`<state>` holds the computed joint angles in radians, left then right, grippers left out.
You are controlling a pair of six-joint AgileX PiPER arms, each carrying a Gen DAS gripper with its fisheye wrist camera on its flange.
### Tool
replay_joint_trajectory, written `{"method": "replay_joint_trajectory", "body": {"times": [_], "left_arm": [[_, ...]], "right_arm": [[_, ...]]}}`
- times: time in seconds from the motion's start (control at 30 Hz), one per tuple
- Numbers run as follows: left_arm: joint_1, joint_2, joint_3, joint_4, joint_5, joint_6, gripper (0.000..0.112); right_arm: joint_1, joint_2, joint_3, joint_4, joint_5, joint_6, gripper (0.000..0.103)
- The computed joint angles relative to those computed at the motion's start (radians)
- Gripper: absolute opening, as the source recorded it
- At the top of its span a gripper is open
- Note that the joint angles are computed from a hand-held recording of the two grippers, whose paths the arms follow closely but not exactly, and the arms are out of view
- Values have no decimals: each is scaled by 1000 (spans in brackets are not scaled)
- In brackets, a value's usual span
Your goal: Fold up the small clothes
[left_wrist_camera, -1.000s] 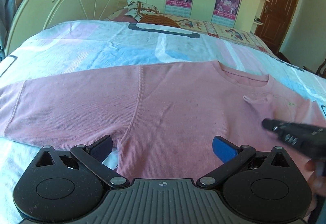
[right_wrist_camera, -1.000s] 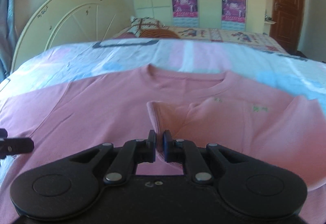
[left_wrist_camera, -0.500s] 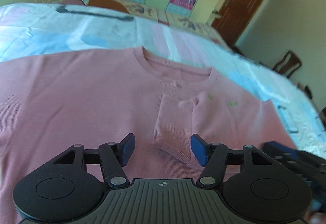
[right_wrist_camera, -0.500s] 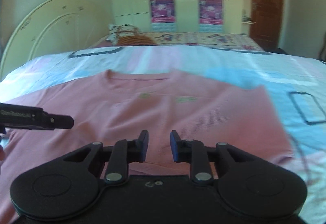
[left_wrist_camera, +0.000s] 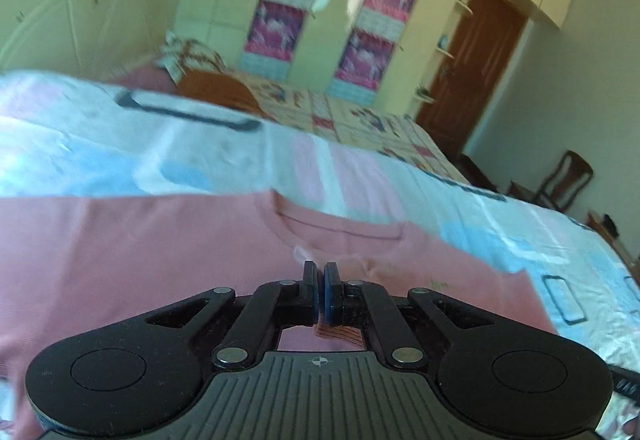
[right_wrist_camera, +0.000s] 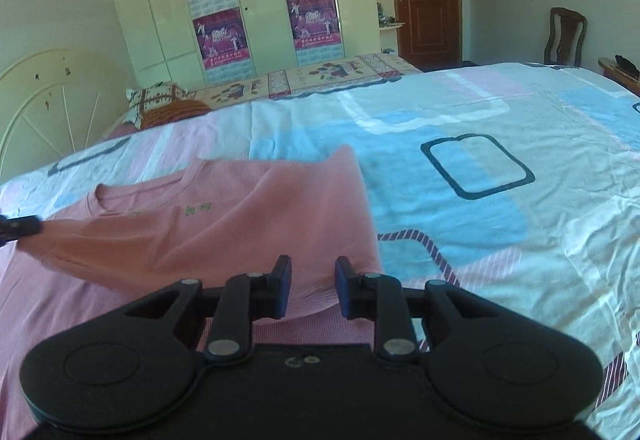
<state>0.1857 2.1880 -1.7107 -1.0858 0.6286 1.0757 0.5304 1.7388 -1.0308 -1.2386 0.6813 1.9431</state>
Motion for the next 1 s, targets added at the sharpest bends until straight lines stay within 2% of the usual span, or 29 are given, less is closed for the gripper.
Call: {"method": "replay_joint_trajectory", "body": {"times": [0.07,0.1,0.13,0.27,0.33,0.37,0.4,0.43,0.47,0.5,0.53,0.57,0.6,0.63,0.7,0.73,0.77,0.8,0.83,0.93,0.97,1.0], "left_arm": [[16,29,-21,57,-15,-18,2],[24,54,-51,116,-11,-88,2],[32,77,-86,160,12,-149,2],[40,141,-151,233,45,-216,2],[28,142,-140,268,-5,-235,3],[30,150,-144,268,1,-233,5],[28,174,-183,299,25,-271,23],[23,190,-207,330,29,-310,51],[23,201,-216,328,30,-313,60],[27,211,-218,293,39,-276,58],[22,218,-217,283,29,-243,30],[15,211,-199,287,-4,-214,9],[24,212,-197,253,3,-197,4],[24,207,-185,253,-21,-215,3],[6,165,-122,352,-159,-286,3],[6,152,-108,371,-194,-293,3],[10,147,-113,350,-190,-265,4],[13,154,-137,290,-145,-217,4],[23,171,-182,243,-60,-154,4],[-29,209,-287,283,59,-112,5],[-48,234,-338,308,100,-135,9],[-74,248,-361,327,100,-154,22]], "right_arm": [[-10,-4,8,-7,-4,24,25],[-23,-6,7,6,-11,20,25],[-31,-4,6,14,-15,22,24],[-49,0,2,46,-34,-16,24],[-51,8,-7,58,-43,-40,23],[-54,13,-12,64,-52,-56,23],[-55,21,-19,74,-63,-79,22],[-59,33,-31,95,-73,-114,22],[-63,50,-49,132,-78,-164,21],[-65,62,-61,160,-85,-199,21],[-71,75,-74,196,-94,-244,20],[-72,98,-101,253,-73,-311,14],[-69,124,-125,289,-32,-349,12],[-70,124,-122,294,-25,-348,10],[-73,118,-126,309,-20,-359,10],[-69,117,-132,294,-16,-359,14],[-67,115,-132,250,-26,-332,21],[-71,115,-136,204,-45,-307,22],[-87,128,-158,178,-71,-312,22],[-150,227,-315,203,-119,-423,23],[-173,270,-375,223,-143,-468,22],[-193,318,-446,263,-152,-543,22]]}}
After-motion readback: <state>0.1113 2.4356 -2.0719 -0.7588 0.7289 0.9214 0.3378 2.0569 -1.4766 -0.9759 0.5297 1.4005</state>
